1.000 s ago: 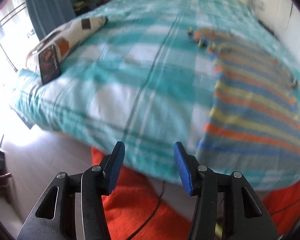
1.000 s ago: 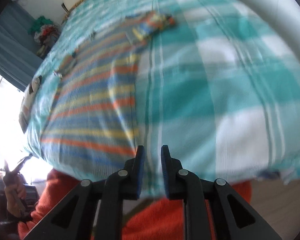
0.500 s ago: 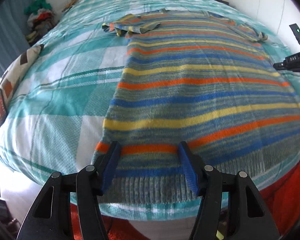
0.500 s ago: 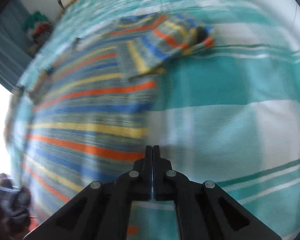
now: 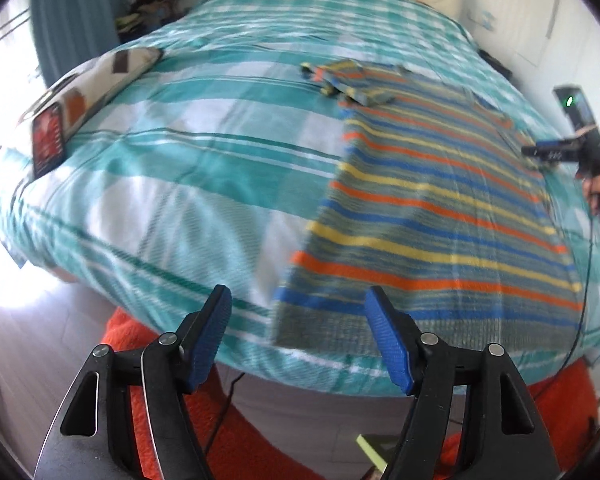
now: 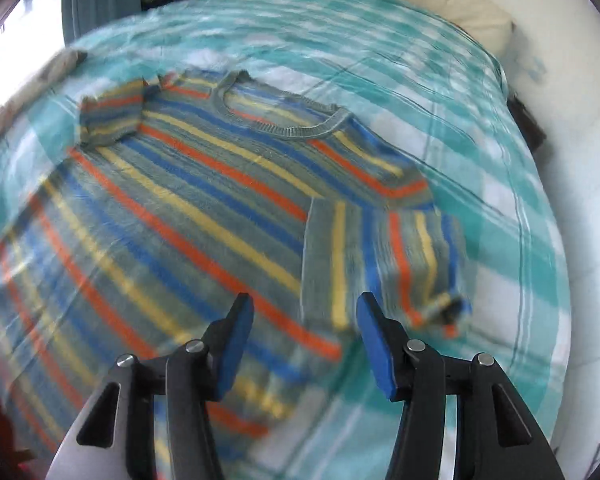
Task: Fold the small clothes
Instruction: 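Grasp the folded sleeve cuff with the right tool and pull it outward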
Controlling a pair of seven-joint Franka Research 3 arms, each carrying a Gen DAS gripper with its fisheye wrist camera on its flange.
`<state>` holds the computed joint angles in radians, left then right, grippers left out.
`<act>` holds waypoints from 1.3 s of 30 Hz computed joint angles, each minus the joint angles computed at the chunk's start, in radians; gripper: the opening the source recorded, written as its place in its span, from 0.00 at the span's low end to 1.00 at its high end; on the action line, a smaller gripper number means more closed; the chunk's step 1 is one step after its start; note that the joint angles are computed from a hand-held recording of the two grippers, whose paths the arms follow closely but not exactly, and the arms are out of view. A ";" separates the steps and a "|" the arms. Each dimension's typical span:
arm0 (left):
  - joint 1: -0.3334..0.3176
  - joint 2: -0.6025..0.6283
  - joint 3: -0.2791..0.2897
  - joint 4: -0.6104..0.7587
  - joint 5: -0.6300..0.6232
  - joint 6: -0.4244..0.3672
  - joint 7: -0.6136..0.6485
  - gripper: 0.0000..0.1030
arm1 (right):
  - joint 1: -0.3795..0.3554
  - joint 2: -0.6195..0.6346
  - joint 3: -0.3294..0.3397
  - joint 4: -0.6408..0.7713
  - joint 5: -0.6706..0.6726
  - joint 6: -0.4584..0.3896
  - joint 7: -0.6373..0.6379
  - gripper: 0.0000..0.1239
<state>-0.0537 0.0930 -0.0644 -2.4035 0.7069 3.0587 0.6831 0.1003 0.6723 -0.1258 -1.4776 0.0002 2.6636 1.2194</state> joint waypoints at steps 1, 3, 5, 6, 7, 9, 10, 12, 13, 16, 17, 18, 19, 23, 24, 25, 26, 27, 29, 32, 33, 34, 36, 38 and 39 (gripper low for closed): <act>0.001 -0.009 0.012 -0.007 0.012 -0.003 -0.026 0.72 | 0.026 0.059 -0.035 0.069 -0.025 -0.023 0.046 0.43; 0.013 -0.027 0.022 -0.025 0.025 -0.018 -0.064 0.73 | 0.016 0.129 -0.040 0.165 -0.018 -0.121 0.093 0.39; 0.037 -0.038 0.015 -0.046 -0.015 -0.023 -0.046 0.73 | -0.020 0.125 -0.016 0.176 0.024 -0.146 0.123 0.01; 0.049 -0.045 0.011 -0.062 -0.042 -0.016 -0.035 0.73 | -0.026 0.099 -0.027 0.144 0.026 -0.114 0.161 0.03; 0.061 -0.051 0.006 -0.078 -0.087 -0.004 -0.012 0.73 | -0.066 0.062 -0.003 0.107 0.076 -0.079 0.165 0.03; 0.079 -0.053 -0.010 -0.099 -0.191 0.016 0.052 0.73 | -0.141 -0.024 0.008 0.008 0.169 0.002 0.210 0.03; 0.084 -0.051 -0.020 -0.102 -0.244 0.017 0.090 0.73 | -0.171 -0.054 0.003 -0.029 0.203 0.025 0.234 0.03; 0.081 -0.043 -0.022 -0.095 -0.266 0.015 0.111 0.73 | -0.233 -0.112 -0.018 -0.104 0.271 0.049 0.300 0.03; 0.080 -0.037 -0.027 -0.090 -0.284 0.016 0.131 0.73 | -0.269 -0.132 -0.021 -0.132 0.300 0.042 0.313 0.03; 0.099 -0.011 -0.089 -0.070 -0.460 0.014 0.298 0.73 | -0.359 -0.169 -0.003 -0.199 0.370 0.009 0.291 0.03; 0.099 -0.004 -0.105 -0.062 -0.504 0.010 0.341 0.73 | -0.403 -0.183 0.035 -0.227 0.439 0.011 0.249 0.03; 0.090 0.002 -0.109 -0.053 -0.521 0.004 0.361 0.73 | -0.421 -0.193 0.053 -0.250 0.484 0.016 0.226 0.03; 0.077 0.005 -0.108 -0.046 -0.522 0.000 0.371 0.73 | -0.425 -0.198 0.062 -0.266 0.512 0.021 0.209 0.03; 0.018 -0.007 -0.075 -0.034 -0.443 -0.022 0.338 0.73 | -0.375 -0.177 0.009 -0.280 0.481 0.033 0.269 0.03; 0.007 -0.014 -0.065 -0.038 -0.413 -0.026 0.319 0.73 | -0.376 -0.169 0.009 -0.278 0.487 0.029 0.284 0.03; -0.002 -0.022 -0.053 -0.043 -0.373 -0.030 0.291 0.73 | -0.378 -0.158 0.011 -0.278 0.493 0.037 0.291 0.03; -0.009 -0.029 -0.041 -0.047 -0.327 -0.036 0.257 0.73 | -0.385 -0.157 0.017 -0.291 0.501 0.052 0.282 0.03; -0.013 -0.037 -0.029 -0.053 -0.275 -0.043 0.215 0.73 | -0.392 -0.147 0.023 -0.283 0.507 0.055 0.274 0.03; -0.002 -0.049 -0.030 -0.065 -0.258 -0.055 0.194 0.73 | -0.405 -0.153 0.033 -0.289 0.517 0.050 0.252 0.03; 0.022 -0.071 -0.030 -0.089 -0.276 -0.056 0.184 0.73 | -0.409 -0.164 0.022 -0.291 0.511 0.016 0.242 0.03; 0.029 -0.077 -0.027 -0.094 -0.267 -0.057 0.168 0.73 | -0.370 -0.174 -0.026 -0.303 0.449 0.024 0.291 0.03; 0.037 -0.082 -0.025 -0.098 -0.257 -0.059 0.151 0.73 | -0.335 -0.188 -0.066 -0.321 0.387 0.038 0.331 0.04; 0.049 -0.081 -0.025 -0.099 -0.258 -0.059 0.141 0.73 | -0.322 -0.227 -0.075 -0.358 0.335 0.083 0.328 0.08; 0.055 -0.065 -0.030 -0.084 -0.286 -0.055 0.172 0.73 | -0.357 -0.264 -0.014 -0.386 0.365 0.129 0.226 0.08; 0.055 -0.055 -0.033 -0.069 -0.291 -0.058 0.187 0.73 | -0.388 -0.273 0.035 -0.389 0.412 0.142 0.148 0.08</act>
